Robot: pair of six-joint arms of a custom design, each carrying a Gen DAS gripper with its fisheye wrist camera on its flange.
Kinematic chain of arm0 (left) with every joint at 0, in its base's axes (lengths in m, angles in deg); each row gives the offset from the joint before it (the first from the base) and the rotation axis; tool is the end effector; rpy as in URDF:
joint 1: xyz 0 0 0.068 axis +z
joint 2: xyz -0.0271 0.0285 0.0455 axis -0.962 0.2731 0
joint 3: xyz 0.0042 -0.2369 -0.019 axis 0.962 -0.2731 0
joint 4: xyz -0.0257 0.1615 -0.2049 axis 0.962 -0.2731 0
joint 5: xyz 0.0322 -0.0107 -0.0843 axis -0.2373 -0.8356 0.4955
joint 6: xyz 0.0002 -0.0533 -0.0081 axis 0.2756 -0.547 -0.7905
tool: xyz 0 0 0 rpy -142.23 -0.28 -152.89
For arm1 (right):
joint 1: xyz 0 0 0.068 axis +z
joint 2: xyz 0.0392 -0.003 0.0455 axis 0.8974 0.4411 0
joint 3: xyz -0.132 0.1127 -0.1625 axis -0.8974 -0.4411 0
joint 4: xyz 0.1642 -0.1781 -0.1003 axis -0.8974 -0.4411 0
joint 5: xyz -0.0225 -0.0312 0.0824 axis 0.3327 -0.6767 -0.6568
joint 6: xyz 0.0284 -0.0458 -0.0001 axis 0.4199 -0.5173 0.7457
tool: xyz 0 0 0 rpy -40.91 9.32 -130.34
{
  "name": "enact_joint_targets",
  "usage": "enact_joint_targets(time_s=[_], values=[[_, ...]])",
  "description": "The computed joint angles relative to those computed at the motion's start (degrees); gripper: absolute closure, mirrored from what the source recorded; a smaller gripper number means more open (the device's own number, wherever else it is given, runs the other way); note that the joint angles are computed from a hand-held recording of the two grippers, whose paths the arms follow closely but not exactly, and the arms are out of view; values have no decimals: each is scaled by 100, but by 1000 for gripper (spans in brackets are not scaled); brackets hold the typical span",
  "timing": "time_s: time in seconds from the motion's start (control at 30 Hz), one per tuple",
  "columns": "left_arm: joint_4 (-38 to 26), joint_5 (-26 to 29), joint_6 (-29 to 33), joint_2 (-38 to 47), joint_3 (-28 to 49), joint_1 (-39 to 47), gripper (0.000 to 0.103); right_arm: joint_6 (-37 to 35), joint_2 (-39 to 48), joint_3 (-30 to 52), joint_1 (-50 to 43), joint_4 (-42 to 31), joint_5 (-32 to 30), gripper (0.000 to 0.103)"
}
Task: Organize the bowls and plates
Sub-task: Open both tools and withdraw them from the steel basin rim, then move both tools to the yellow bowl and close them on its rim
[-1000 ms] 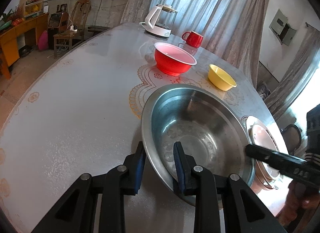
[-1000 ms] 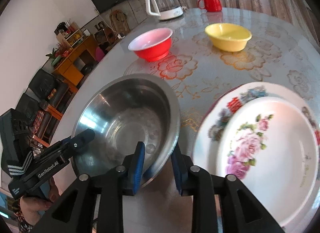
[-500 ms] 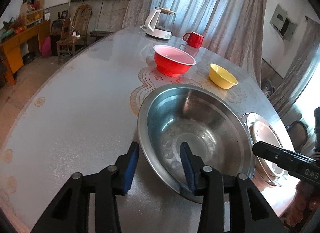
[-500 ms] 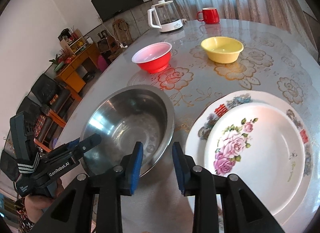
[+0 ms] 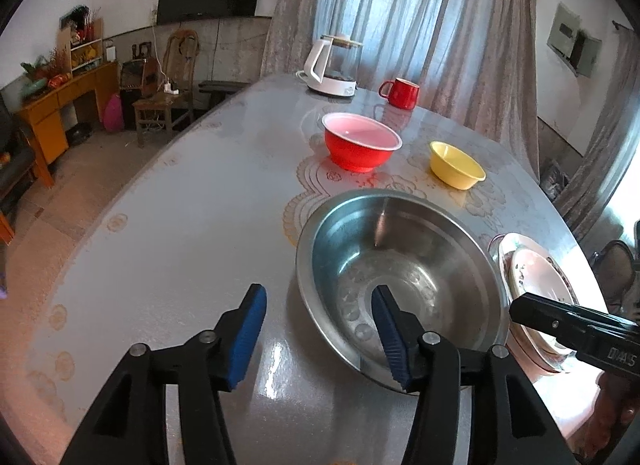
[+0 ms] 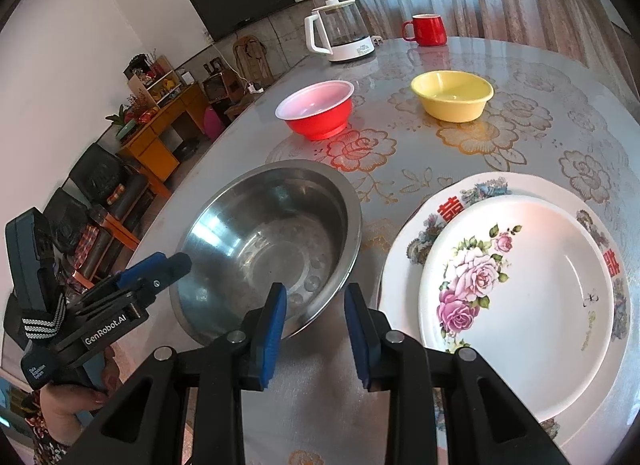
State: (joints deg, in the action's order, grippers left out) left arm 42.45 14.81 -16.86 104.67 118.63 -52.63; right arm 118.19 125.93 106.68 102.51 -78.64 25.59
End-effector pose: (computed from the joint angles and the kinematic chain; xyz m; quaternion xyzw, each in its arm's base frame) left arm 0.2855 0.0884 0.0839 0.1978 0.8981 -0.1801 0.3492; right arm 0.1931 0.1412 0.0852 0.1586 0.9140 0.1490 0.3425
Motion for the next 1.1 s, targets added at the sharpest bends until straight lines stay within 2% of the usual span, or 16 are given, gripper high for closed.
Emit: enact_joint_targets(time_s=[0.2, 0.27, 0.33, 0.4, 0.47, 0.6, 0.67, 0.77, 0.83, 0.93, 1.03, 1.1], values=[[-141, -8, -6, -259, -4, -72, 45, -58, -31, -22, -66, 50, -91, 73], [-261, 59, -40, -347, 63, -107, 41, -84, -133, -67, -114, 24, -140, 73], [-557, 230, -77, -330, 279, -150, 35, -117, -356, -141, -152, -91, -83, 73], [-1203, 445, -156, -65, 789, -254, 34, -170, -732, -271, -232, -272, 70, 73], [-1480, 480, -299, 24, 1037, -421, 34, -250, -1095, -392, -405, -465, 136, 73], [-1536, 333, -551, -177, 1153, -942, 32, -625, -1778, -580, -1139, -976, -61, 73], [-1435, 182, -656, -374, 1138, -1287, 23, -916, -2047, -621, -1593, -1198, -218, 73], [-1443, 15, -834, -429, 1318, -1795, 19, -1509, -2197, -536, -2435, -1441, -452, 73], [-1667, -22, -959, -212, 1689, -2084, 17, -1806, -2123, -479, -2921, -1410, -640, 73], [-2224, 58, -1286, 447, 2563, -2438, 15, -2314, -1700, -240, -3872, -1228, -1279, 73], [-2443, -188, -1698, 986, 3256, -2824, 15, -2680, -1152, 122, -4507, -1198, -1713, 71], [-2471, -394, -1886, 1256, 3637, -3080, 15, -2851, -599, 491, -4736, -1116, -1739, 71]])
